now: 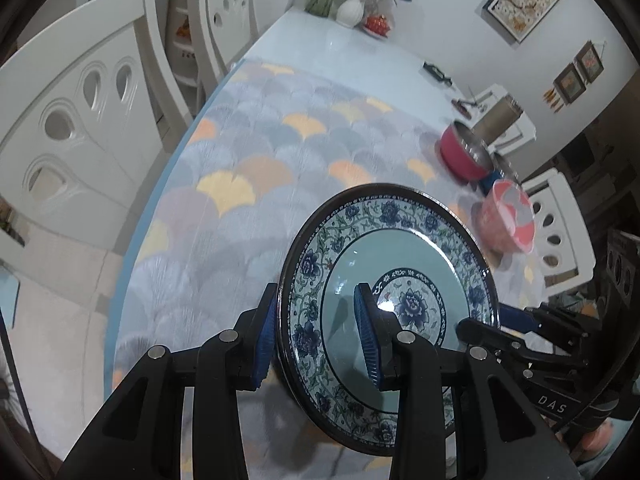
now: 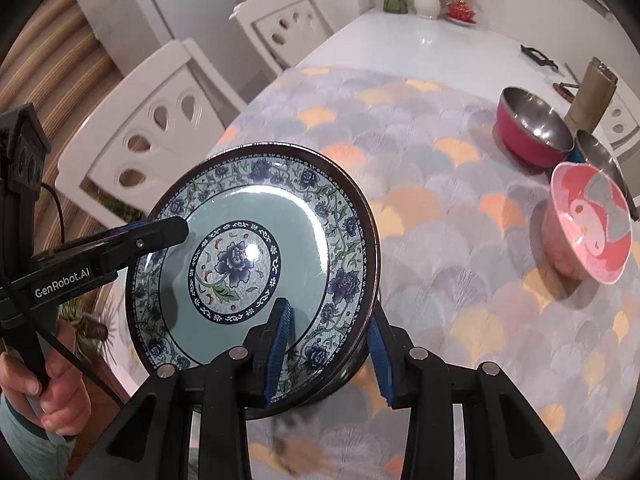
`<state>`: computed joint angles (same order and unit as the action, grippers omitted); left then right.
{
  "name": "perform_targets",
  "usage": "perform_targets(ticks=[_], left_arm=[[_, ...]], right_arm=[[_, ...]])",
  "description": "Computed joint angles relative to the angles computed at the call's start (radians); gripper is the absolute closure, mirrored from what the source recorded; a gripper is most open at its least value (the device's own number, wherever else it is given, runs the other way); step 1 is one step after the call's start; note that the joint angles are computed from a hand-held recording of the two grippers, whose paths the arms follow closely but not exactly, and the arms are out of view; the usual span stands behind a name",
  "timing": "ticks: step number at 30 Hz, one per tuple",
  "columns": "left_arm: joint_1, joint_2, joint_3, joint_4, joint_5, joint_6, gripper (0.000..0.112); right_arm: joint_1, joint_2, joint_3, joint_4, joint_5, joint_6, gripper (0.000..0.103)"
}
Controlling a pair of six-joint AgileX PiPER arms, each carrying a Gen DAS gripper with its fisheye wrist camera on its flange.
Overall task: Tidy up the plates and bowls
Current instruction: 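Lower the plate with the left tool onto the plate stack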
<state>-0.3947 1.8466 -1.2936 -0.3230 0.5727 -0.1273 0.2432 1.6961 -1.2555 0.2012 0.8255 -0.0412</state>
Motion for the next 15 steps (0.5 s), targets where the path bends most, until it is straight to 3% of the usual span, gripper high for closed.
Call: perform_targets(ticks=[15], left_arm=[[-0.038, 0.011, 0.07, 0.064, -0.002, -0.051, 0.079]], right_arm=[[0.032, 0.036, 0.055, -0.025, 0.04, -0.005, 0.065]])
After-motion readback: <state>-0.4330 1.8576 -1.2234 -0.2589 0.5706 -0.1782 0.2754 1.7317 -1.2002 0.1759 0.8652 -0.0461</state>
